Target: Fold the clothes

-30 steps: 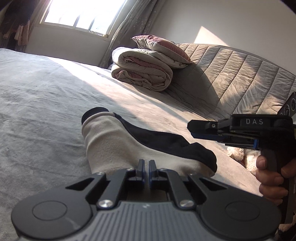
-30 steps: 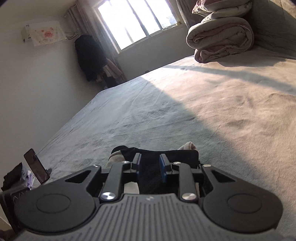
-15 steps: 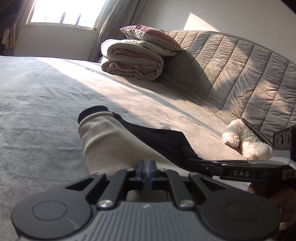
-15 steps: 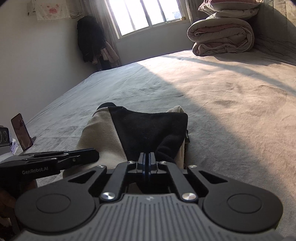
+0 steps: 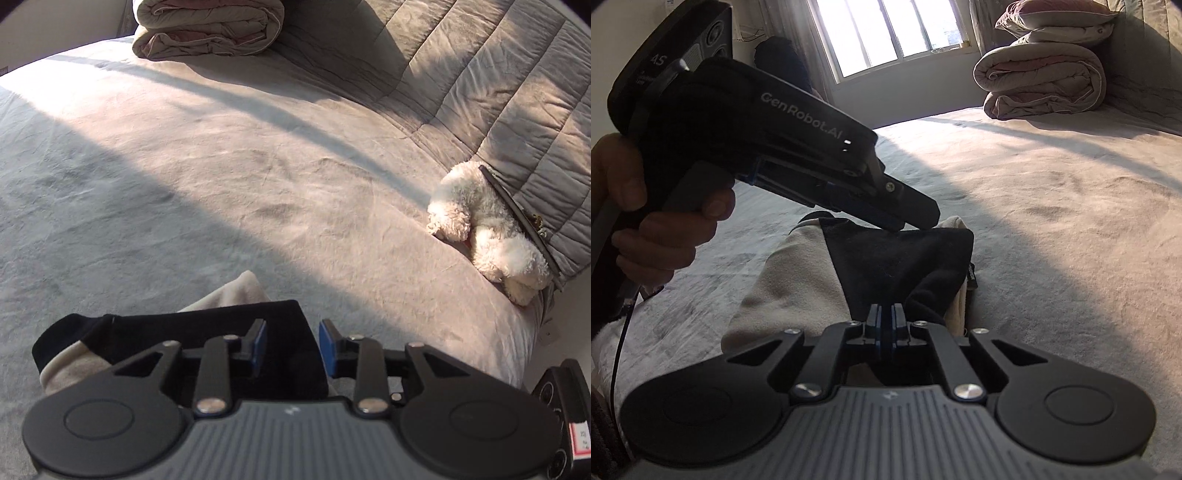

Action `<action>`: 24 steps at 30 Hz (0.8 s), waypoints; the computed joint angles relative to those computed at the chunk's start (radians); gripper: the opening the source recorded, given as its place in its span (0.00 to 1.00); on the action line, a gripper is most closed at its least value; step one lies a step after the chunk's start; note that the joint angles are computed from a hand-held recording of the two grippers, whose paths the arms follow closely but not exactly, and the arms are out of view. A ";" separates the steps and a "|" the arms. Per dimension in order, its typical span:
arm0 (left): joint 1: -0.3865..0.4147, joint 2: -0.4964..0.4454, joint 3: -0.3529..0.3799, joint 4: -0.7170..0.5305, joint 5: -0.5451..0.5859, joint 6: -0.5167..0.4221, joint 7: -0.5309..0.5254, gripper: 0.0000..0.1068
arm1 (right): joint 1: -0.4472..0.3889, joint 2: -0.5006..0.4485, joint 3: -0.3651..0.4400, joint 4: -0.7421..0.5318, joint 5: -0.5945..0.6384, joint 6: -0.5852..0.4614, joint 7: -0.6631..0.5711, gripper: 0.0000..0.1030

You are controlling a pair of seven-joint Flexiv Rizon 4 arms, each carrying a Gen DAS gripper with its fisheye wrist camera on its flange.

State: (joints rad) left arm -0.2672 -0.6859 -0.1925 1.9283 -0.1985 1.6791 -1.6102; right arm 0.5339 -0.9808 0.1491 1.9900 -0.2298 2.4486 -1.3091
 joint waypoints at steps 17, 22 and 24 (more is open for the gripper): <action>-0.490 -0.135 0.589 -0.469 0.347 -0.653 -0.474 0.09 | -0.036 0.002 0.014 0.010 -0.061 0.010 0.032 0.04; -0.512 -0.103 0.623 -0.403 0.433 -0.510 -0.693 0.06 | -0.036 0.009 0.014 0.010 -0.055 -0.002 0.041 0.04; -0.508 -0.106 0.630 -0.384 0.457 -0.443 -0.779 0.06 | -0.037 0.010 0.015 0.009 -0.051 -0.003 0.046 0.04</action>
